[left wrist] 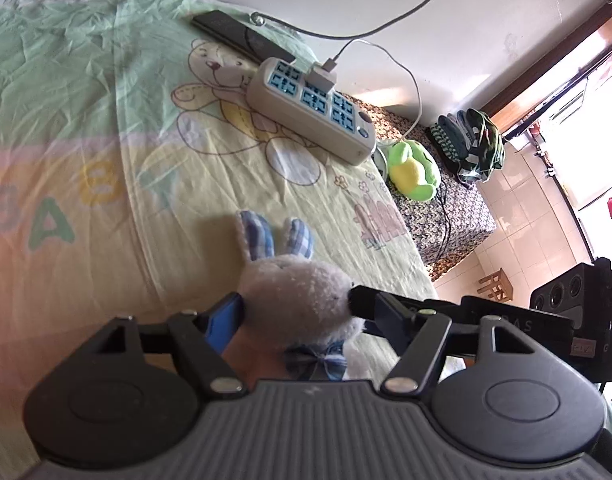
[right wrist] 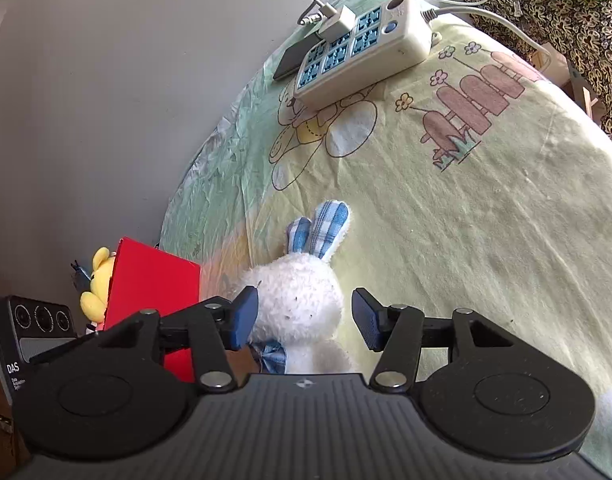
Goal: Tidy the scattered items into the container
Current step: 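Lift the bow bunny with both tools and carry it over the red box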
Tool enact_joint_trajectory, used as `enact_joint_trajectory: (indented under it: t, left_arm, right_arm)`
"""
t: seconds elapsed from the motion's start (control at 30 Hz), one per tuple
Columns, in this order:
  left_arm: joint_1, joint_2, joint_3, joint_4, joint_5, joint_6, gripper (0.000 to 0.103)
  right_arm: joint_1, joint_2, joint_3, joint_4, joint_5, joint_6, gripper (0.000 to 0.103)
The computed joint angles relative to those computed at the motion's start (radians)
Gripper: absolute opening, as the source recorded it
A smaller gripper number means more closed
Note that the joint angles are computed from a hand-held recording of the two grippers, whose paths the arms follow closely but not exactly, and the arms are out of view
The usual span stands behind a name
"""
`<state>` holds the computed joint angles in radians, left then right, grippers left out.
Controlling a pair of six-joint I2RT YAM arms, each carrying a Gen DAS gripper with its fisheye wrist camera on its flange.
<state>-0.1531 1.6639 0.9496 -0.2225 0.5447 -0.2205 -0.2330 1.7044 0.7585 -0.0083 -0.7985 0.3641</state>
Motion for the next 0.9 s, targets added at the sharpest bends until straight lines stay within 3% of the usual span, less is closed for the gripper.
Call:
enact_joint_trajectory:
  t: [0.17,0.37,0.47,0.67,0.9]
  left_arm:
    - [0.051,0.027,-0.010,0.029,0.069,-0.027,0.072]
    - [0.115,0.076,-0.024,0.097,0.163,-0.129,0.076]
    - [0.127,0.086,-0.030,0.116,0.182,-0.167,0.075]
    - [0.110,0.033,-0.065,0.115,0.175,-0.138,0.073]
    - [0.110,-0.087,-0.125,0.127,0.219,-0.145,0.073]
  right_arm:
    - [-0.014,0.080,0.027,0.017,-0.075,0.046,0.056]
    - [0.002,0.152,0.045,0.070,-0.140,0.151,0.062]
    - [0.004,0.173,0.028,0.148,-0.183,0.229,0.056]
    - [-0.012,0.135,0.017,0.094,-0.214,0.202,0.050]
    - [-0.041,-0.017,-0.056,0.060,-0.228,0.178,0.050]
